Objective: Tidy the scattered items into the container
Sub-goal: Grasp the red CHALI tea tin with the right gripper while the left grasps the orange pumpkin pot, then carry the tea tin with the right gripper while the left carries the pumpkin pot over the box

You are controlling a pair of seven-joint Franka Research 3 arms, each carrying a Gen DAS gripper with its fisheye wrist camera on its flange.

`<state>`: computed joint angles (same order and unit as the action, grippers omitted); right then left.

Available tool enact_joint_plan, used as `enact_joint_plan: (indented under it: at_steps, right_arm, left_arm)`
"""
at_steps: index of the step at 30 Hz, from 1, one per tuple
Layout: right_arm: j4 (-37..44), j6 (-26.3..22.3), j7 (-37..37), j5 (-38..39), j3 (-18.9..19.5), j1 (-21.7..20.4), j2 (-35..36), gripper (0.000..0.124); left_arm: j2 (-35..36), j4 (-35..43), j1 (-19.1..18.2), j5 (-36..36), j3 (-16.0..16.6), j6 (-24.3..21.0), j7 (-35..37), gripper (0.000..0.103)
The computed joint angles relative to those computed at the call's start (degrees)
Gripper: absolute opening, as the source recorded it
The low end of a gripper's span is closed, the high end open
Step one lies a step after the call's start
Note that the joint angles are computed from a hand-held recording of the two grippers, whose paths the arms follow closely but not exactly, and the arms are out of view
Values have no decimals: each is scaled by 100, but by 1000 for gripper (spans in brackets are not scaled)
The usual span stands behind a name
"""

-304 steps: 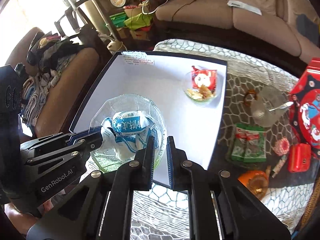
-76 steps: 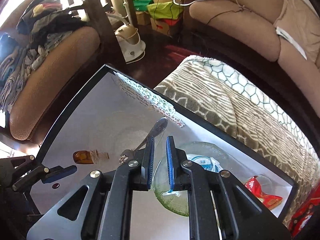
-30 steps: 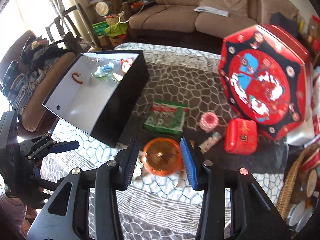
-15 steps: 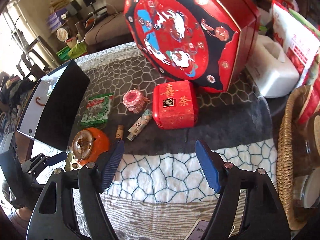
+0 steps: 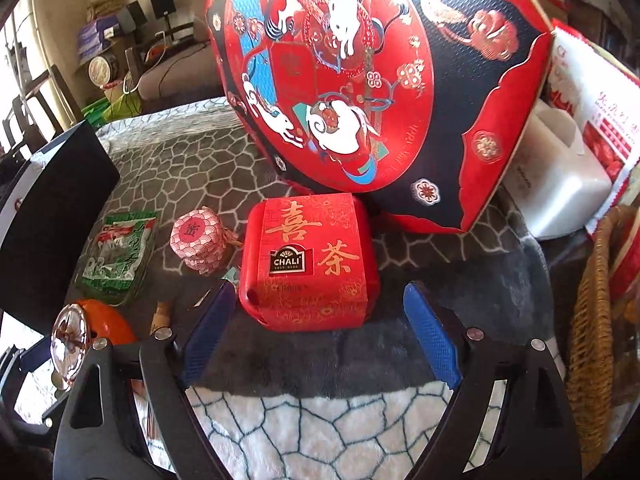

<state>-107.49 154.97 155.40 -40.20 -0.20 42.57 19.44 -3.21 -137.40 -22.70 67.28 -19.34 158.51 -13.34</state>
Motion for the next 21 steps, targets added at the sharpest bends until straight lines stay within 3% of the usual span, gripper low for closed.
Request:
enact_joint_plan:
  at_steps: [5, 8, 15, 18, 21]
  right_arm:
    - [480, -308, 118, -209, -127, 156, 387, 90]
    - [689, -352, -22, -111, -120, 160, 582, 90]
    - [807, -232, 226, -158, -385, 352, 776, 82]
    - [892, -438, 92, -200, -371, 406, 799, 81]
    - [845, -678, 114, -491, -399, 534, 685, 81]
  left_arm:
    - [309, 160, -6, 577, 61, -60, -876, 90]
    - [507, 292, -68, 580, 109, -183, -994, 94]
    - [737, 405, -146, 988, 283, -94, -1622, 95]
    - [723, 395, -175, 1211, 300, -119, -1777, 94]
    - [639, 298, -104, 1658, 350, 150, -2211, 93]
